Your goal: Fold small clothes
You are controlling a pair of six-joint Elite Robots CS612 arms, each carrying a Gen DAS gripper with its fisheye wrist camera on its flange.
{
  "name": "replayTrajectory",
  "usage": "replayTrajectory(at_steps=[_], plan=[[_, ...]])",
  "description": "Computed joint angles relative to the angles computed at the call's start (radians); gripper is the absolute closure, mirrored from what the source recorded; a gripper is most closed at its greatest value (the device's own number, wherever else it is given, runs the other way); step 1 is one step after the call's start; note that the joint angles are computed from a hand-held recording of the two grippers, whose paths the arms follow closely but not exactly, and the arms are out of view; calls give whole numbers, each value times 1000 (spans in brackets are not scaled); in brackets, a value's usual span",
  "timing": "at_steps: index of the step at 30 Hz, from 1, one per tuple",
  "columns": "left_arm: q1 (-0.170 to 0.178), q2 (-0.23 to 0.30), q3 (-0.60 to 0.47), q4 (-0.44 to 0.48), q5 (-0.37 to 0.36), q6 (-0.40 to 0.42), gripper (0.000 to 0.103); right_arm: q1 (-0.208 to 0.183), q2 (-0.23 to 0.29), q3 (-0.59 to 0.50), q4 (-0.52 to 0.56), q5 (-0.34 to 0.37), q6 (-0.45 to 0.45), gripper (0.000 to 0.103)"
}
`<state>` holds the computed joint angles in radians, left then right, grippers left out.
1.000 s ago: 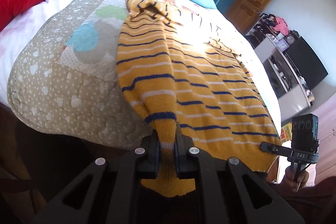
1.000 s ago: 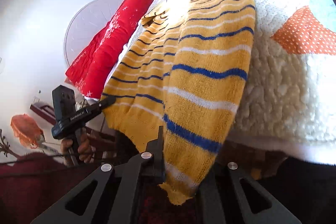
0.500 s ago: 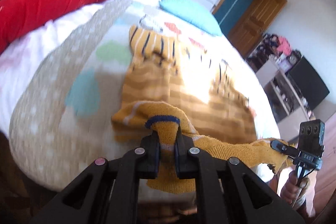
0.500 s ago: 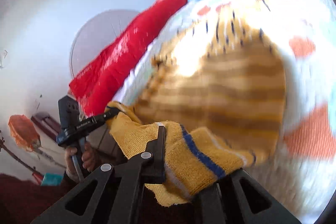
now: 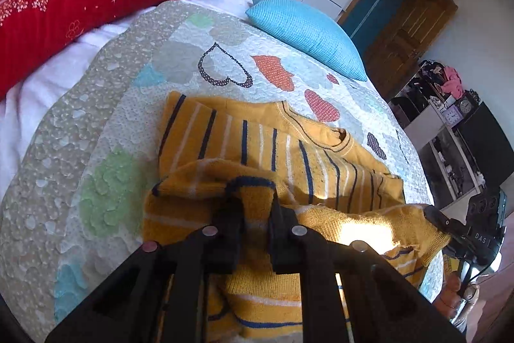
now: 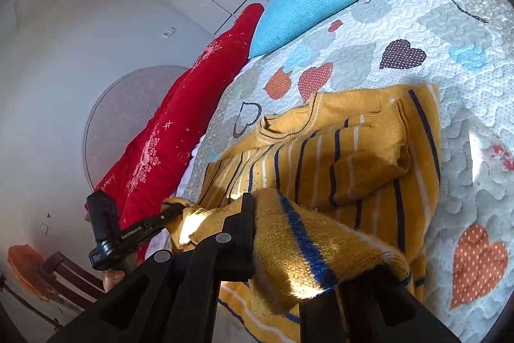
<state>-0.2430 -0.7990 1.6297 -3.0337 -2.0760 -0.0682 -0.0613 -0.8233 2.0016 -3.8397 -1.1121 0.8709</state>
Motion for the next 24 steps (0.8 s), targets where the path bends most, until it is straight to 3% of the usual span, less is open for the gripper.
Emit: replayTrajectory(at_steps=[5,13,14,17,20,24], plan=[[14,75,-120,65,-103,-137,85,-25,55,-85,44,17,63,93],[-6,135,-240,142,-112,-165,85,-50,119,-181,109,17,142,93],[-5,146,-258,146,-122,-180,85,-56,130,-191,102,27,169,90],[0,176,-311,170,-161,-236,71,-75,173,-220,31,43,303,61],[8,208,-356,147,-198,-328,51,-87,197,-240,-22,33,392,54],[19,230,-388,69,-182,-435,35,-90,189,-256,35,4,380,41]])
